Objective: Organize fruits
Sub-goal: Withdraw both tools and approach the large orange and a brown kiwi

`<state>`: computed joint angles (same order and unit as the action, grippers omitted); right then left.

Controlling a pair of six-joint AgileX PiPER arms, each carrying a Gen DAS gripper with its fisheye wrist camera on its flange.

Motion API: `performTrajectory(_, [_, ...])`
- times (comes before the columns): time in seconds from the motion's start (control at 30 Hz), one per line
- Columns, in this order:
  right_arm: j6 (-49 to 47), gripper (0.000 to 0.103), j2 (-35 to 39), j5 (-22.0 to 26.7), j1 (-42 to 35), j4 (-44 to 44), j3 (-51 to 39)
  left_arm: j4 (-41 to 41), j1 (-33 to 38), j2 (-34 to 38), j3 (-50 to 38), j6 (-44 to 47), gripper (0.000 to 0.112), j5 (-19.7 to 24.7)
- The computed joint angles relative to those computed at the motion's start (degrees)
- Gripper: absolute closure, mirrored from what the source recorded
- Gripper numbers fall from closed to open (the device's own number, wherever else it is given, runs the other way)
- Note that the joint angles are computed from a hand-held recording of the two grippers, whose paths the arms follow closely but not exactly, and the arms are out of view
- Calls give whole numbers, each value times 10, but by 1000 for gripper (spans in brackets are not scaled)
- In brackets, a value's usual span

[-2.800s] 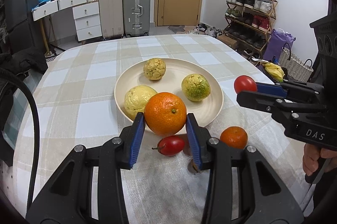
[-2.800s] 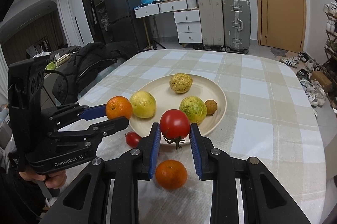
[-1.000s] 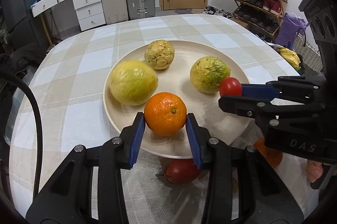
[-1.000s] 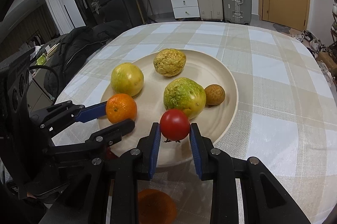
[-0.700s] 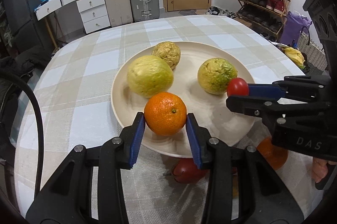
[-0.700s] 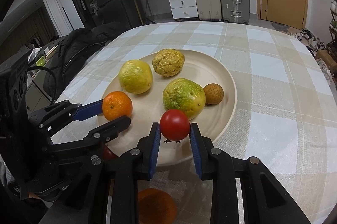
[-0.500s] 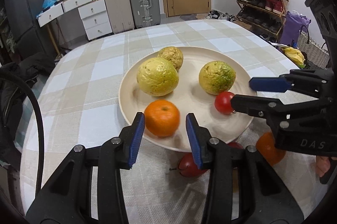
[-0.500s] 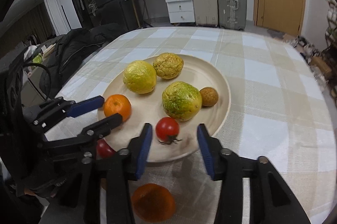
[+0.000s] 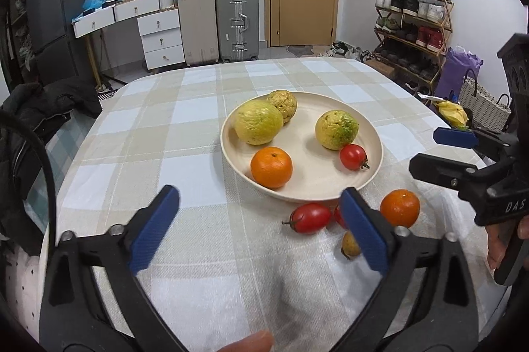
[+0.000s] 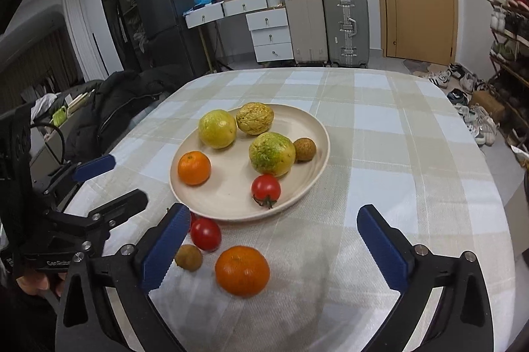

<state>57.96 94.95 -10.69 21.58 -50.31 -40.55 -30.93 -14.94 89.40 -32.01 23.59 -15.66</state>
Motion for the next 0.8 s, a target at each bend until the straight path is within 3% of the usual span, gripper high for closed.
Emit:
performTrajectory(0.13, [37, 0, -21, -33, -22, -40, 31, -1, -1, -27, 23, -7, 10, 0])
performTrajectory(0.2, [3, 0, -27, -52, -30, -8, 50, 2, -6, -33, 30, -11, 10, 0])
performTrajectory(0.3, [-9, 0, -30, -35, -27, 1, 54, -75, -25, -35, 34, 59, 10, -10])
performTrajectory(0.4, [1, 0, -32, -47, -38, -14, 60, -60, -31, -35, 37, 46, 10, -5])
performTrajectory(0.53, [33, 0, -30, -47, -43, -49, 59, -100, -49, -30, 38, 83, 10, -10])
performTrajectory(0.8, [71, 0, 3, -16, -20, -93, 41, -108, -57, -14, 30, 91, 10, 3])
